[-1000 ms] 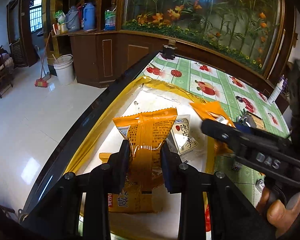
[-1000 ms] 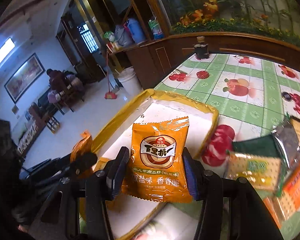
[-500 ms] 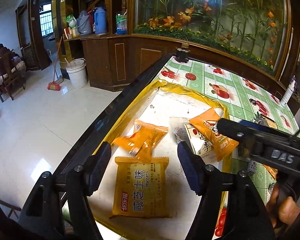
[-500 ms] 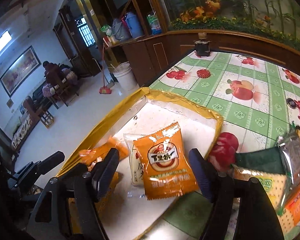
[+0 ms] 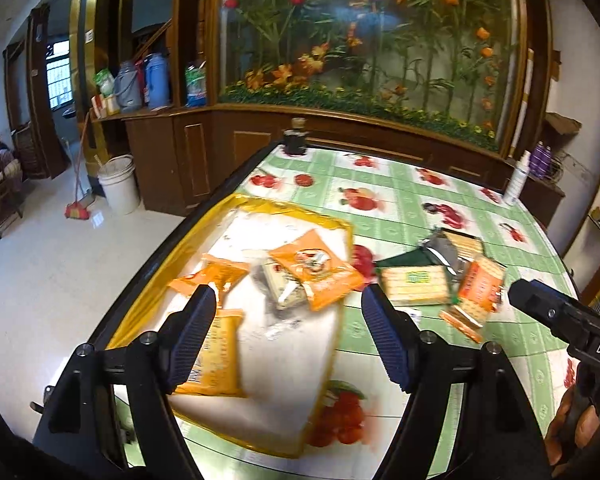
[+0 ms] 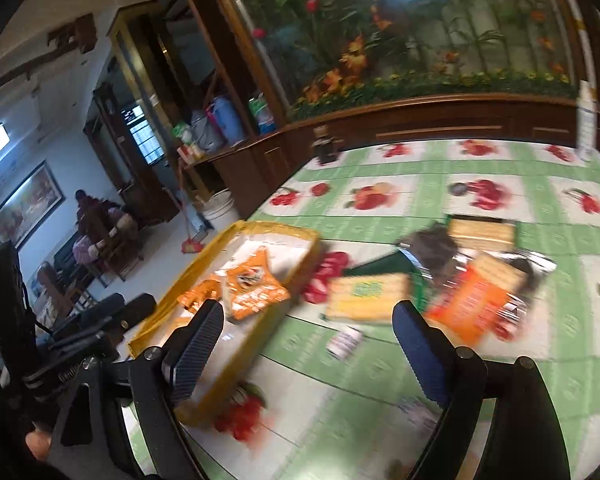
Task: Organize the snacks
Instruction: 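Grasp a small blue-white wrapped candy with each tool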
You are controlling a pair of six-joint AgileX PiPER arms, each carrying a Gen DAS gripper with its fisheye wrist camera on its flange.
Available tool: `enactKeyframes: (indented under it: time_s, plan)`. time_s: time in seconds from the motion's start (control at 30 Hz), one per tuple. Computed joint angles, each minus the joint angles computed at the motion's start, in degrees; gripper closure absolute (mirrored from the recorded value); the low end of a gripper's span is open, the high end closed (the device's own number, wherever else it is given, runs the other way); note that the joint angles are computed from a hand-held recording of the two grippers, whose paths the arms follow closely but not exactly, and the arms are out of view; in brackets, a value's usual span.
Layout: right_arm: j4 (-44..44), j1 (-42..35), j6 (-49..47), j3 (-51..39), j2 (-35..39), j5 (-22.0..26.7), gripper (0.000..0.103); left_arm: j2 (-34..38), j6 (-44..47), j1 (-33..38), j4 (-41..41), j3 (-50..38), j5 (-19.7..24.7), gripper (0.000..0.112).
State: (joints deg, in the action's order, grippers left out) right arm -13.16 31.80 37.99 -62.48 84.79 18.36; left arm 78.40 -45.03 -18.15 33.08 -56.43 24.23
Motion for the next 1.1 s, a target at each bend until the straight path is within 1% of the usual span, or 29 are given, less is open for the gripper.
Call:
enactKeyframes:
  time_s: [0.03, 0.1, 0.17, 0.2, 0.33, 0.43, 0.5, 0.57, 0.6, 0.7, 0.73, 0.77, 0.87, 0.97, 1.1]
  plan:
    - [-1.6, -0.5, 1.9, 2.3, -2.1, 0.1, 0.014, 0.0, -1.0, -1.5, 0.8, -0.3, 0.6, 0.037]
    - [-1.1, -2.4, 1.7, 7.0, -6.6, 0.5, 0.014, 0.1, -1.7, -4.1, 1.6, -0.5, 1.2, 0.037]
    - [-5.3, -3.5, 5.6, 11.2, -11.0, 2.4, 0.013, 0.1, -3.5, -6.4, 3.3, -0.3, 1.6, 0.035]
    - [-5.5, -4.2, 5.6, 12.5, -12.3, 3.5, 0.012, 0.3, -2.7, -7.1, 2.3, -0.3, 1.6, 0.032]
    - [-5.8, -7.9, 4.7, 18.3, -17.2, 5.4, 0.012, 2.4, -0.5, -9.9, -1.5, -1.2, 2.1, 0.032]
    - [-3.5, -10.6, 1.3, 21.0, -19.4, 5.2, 0.012, 4.7, 2.6, -11.8, -5.6, -2.3, 1.9, 0.032]
    - [-2.5, -11.5, -0.5, 21.9, -19.5, 4.8, 0.012, 6.5, 3.7, -12.7, -6.6, -3.3, 2.1, 0.032]
    - [0.6, -12.2, -4.2, 21.9, -18.8, 4.2, 0.014, 7.9, 3.0, -13.1, -5.8, -3.9, 2.5, 0.032]
    - [2.6, -12.2, -6.5, 21.6, -18.1, 4.0, 0.014, 8.7, 4.9, -12.7, -7.4, -4.2, 2.2, 0.032]
    - [6.6, -10.5, -11.1, 20.1, -15.2, 2.8, 0.021, 11.2, 12.9, -10.9, -15.7, -5.9, 2.2, 0.032]
    - [8.3, -9.8, -13.4, 19.3, -13.8, 2.6, 0.026, 12.0, 16.0, -10.3, -18.6, -6.3, 1.9, 0.032]
    - [8.7, -8.7, -13.9, 18.6, -12.7, 2.3, 0.03, 12.9, 18.5, -9.9, -20.7, -7.0, 2.0, 0.032]
    - [6.3, -5.8, -13.5, 15.6, -8.5, 2.9, 0.04, 14.6, 19.8, -9.9, -20.7, -8.8, 2.8, 0.032]
    - [8.9, -4.6, -17.9, 13.0, -4.5, 2.8, 0.042, 16.9, 25.6, -9.0, -25.2, -11.5, 4.1, 0.032]
    - [7.6, -2.8, -19.5, 9.6, 0.1, 4.0, 0.043, 20.1, 27.4, -8.5, -25.9, -14.7, 5.4, 0.032]
